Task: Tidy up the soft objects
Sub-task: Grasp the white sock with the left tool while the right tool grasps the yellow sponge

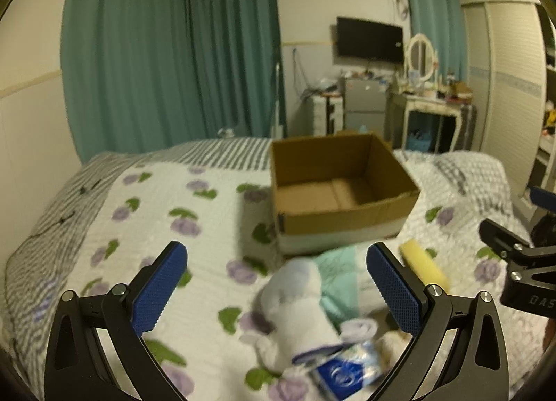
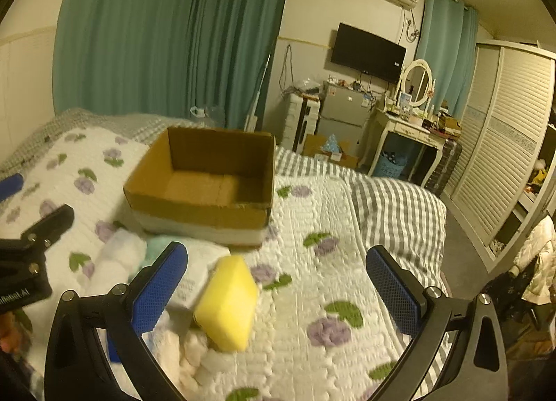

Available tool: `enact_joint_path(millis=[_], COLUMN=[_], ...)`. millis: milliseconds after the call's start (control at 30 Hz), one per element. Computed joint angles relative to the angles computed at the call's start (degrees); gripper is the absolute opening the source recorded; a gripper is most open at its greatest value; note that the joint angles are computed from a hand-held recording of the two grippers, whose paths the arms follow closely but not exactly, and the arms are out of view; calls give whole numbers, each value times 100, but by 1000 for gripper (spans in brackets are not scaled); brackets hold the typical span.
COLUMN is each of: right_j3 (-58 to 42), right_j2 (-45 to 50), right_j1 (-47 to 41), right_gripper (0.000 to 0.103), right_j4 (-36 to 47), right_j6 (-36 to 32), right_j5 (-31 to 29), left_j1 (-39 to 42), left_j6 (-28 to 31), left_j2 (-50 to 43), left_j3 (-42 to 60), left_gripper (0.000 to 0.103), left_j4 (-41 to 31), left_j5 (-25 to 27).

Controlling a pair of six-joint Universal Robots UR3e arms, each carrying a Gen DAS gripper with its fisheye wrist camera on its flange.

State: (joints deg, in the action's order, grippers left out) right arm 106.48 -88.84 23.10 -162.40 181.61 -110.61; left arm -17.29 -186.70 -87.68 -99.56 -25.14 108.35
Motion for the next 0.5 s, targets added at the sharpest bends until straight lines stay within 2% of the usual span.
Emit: enact_joint_path(millis=[100, 167, 267, 367, 433, 467, 500], right_j3=[120, 126, 24, -41, -83, -97, -109], right_j2=[122, 355, 819, 1223, 1310, 1311, 1304], right_j1=[27, 80, 93, 36, -63, -112, -130], right_gripper=[103, 98, 85, 70, 50, 44, 32], right_j4=[90, 69, 50, -2, 61, 113, 134], right_j6=[82, 114, 138, 123, 112, 112, 125], right_j5=[178, 277, 442, 556, 724, 795, 798], left_j1=[-6, 21, 59, 127, 186, 181, 180], left_j6=[-94, -124, -130, -190, -191, -209, -217], left_j2=[28, 32, -22, -68, -141, -220, -301], left_j3=[-109, -204, -339, -394, -375, -319, -269], left_gripper=[103, 103, 103, 103, 103, 103, 103], left_j4=[-233, -306, -328, -443, -499, -540, -551], left_j5=[44, 16, -99, -232, -362, -386, -406])
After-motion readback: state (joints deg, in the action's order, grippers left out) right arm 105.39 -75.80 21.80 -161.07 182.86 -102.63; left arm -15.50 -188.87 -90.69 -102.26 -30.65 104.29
